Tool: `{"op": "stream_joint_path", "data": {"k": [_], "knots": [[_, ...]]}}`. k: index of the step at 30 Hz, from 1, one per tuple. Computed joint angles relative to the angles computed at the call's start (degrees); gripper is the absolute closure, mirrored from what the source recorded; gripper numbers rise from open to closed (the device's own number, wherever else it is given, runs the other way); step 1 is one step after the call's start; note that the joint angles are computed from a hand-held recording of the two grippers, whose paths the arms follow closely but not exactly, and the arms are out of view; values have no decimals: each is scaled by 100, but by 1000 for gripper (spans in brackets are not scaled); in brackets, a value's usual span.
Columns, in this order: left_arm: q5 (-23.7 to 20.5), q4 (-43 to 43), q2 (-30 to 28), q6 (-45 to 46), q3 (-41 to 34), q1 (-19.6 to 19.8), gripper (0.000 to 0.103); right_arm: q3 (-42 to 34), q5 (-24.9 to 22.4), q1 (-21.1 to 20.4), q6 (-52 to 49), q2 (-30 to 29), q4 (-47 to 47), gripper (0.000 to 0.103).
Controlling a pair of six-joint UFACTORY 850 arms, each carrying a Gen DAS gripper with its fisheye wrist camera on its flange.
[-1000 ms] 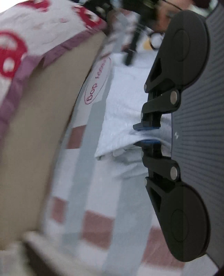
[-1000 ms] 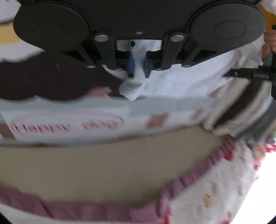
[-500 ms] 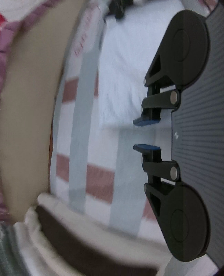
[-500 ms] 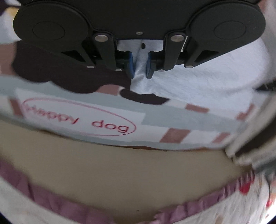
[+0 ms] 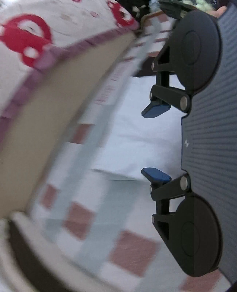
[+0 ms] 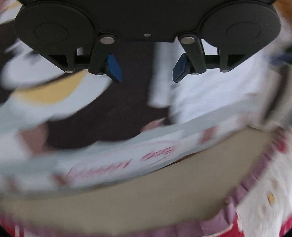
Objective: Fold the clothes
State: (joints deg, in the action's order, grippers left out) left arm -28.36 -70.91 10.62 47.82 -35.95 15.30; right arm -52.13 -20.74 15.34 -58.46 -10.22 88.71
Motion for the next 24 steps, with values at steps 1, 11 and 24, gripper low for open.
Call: {"op": "stream_joint_path", "data": {"k": [1,11,24], "knots": [[-72,26,60,-184,50,-5,43,54,-407,-93,-150,-50,360,34],[-903,-163,-292,-1167,237,155,30,-170,-612,136,-1315,-477,900,29],[1577,1283,-52,-1906,52,-1165,59,49,-1094,161,-3363,-62,2074,79]]}}
